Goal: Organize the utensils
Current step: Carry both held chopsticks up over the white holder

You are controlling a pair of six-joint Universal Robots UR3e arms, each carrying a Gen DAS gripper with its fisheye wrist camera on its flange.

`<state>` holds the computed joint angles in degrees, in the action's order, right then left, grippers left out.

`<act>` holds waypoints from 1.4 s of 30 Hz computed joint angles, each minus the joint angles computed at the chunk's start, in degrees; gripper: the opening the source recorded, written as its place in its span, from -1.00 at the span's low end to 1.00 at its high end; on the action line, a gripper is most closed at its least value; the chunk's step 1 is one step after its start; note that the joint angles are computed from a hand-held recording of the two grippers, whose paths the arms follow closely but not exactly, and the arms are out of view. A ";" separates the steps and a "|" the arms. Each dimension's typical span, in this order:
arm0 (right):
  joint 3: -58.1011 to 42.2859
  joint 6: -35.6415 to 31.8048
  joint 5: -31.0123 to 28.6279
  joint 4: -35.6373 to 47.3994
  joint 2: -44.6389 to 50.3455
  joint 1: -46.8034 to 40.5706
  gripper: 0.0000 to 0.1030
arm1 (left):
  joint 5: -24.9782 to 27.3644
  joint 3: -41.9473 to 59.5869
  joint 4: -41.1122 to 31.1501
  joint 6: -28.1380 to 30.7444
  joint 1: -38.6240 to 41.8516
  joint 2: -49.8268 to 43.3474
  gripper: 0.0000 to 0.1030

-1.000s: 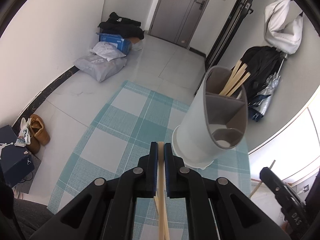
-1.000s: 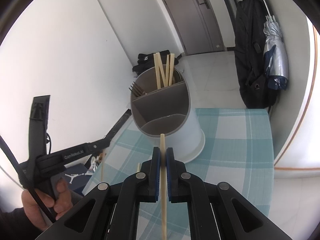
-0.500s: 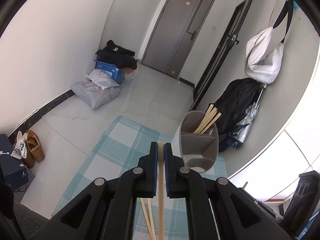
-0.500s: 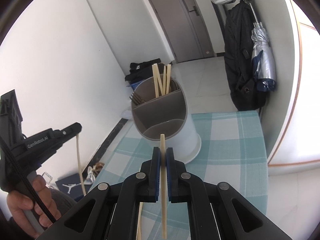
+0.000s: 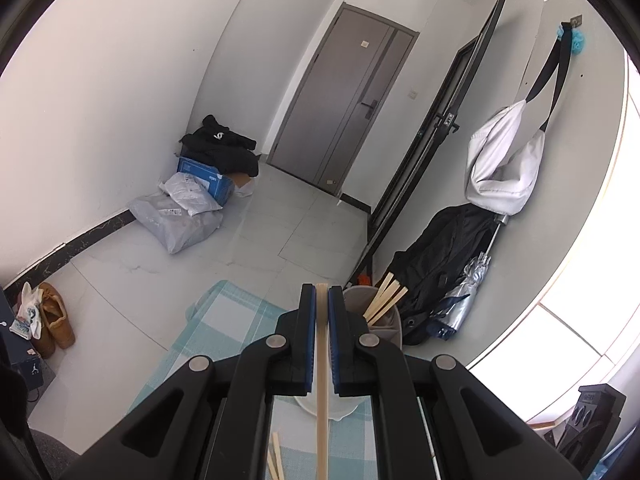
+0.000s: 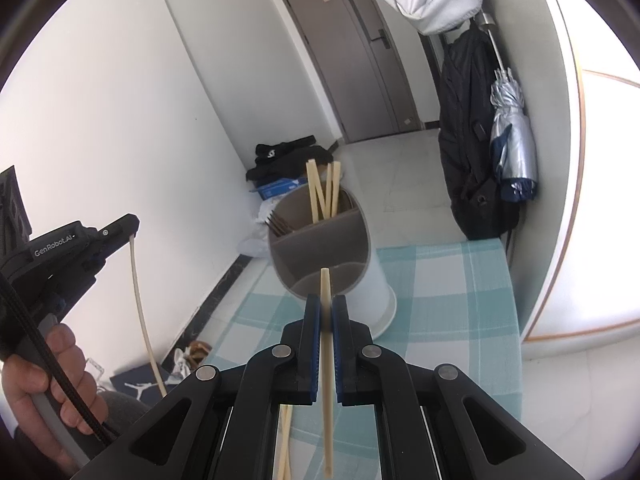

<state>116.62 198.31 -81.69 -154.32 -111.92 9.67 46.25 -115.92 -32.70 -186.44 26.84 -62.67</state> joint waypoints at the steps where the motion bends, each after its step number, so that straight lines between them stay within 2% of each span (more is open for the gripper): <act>1: -0.55 -0.18 -0.13 0.00 0.09 0.05 -0.91 | -0.02 0.58 0.76 -0.75 -0.26 -0.81 -0.95; 10: -6.70 -0.87 3.45 2.07 0.92 -3.02 -0.91 | 3.25 5.54 7.27 -6.39 -4.86 -7.64 -0.95; 14: -12.26 -1.48 6.44 3.56 3.05 -5.57 -0.91 | 7.13 10.17 11.31 -10.08 -7.77 -12.58 -0.95; 23: -30.58 -3.15 8.26 4.40 15.24 -7.70 -0.90 | 14.85 22.33 19.20 -16.95 -13.16 -25.48 -0.95; 29: -44.72 -3.78 6.50 6.17 26.38 -6.86 -0.90 | 19.59 29.79 23.19 -16.92 -17.87 -34.69 -0.95; 35: -51.16 -2.88 6.15 4.23 33.87 -6.85 -0.90 | 21.86 36.45 25.30 -15.74 -20.33 -43.02 -0.95; 42: -58.00 1.69 6.25 2.10 41.59 -7.82 -0.90 | 22.88 40.74 27.05 -13.43 -21.43 -48.74 -0.95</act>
